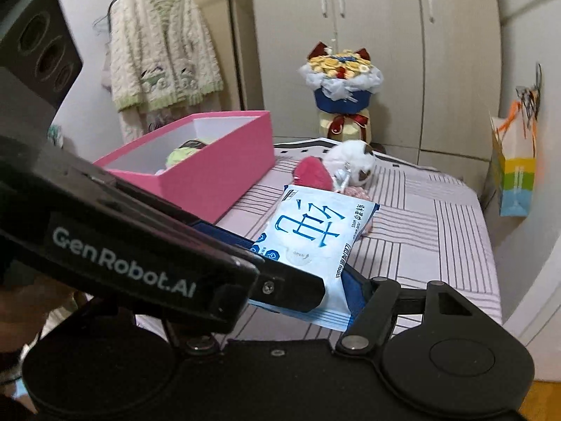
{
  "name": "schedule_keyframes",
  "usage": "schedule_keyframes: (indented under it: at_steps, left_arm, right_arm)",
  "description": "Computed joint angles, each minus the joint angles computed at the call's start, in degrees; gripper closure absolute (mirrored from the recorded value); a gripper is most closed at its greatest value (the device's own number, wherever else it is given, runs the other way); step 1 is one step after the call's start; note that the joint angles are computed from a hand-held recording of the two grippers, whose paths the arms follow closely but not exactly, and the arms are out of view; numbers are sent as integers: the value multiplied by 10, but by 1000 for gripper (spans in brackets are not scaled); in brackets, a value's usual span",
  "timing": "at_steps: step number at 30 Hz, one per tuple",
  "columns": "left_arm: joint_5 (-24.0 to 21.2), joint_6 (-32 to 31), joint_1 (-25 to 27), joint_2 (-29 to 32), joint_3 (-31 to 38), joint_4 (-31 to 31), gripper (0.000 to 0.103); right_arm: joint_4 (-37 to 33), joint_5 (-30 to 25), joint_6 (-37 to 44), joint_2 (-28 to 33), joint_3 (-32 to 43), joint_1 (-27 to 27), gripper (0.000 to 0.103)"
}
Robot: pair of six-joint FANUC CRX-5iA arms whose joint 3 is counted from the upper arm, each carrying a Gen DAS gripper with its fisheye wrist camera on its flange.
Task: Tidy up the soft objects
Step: 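Lift the tissue pack with the left tool and carry it over the box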
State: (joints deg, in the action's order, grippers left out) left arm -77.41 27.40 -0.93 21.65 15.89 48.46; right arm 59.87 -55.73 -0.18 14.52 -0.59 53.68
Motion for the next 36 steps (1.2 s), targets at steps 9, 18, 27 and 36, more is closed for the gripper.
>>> schedule_keyframes:
  at_steps: [9,18,27,36]
  left_arm:
    - [-52,5,47,-13,22,0,58]
    - [-31,-13,95,-23,16,39,58]
    - [-25,7,116,26,91,50,58]
    - [-20,67,112,131,238,53,58]
  right_arm:
    - [-54,-30,117,34,104,27,28]
    - [-43,0,166,86,188,21,28]
    - [-66,29,216,156,298,-5,28]
    - [-121,51,293,243,435,-48,28]
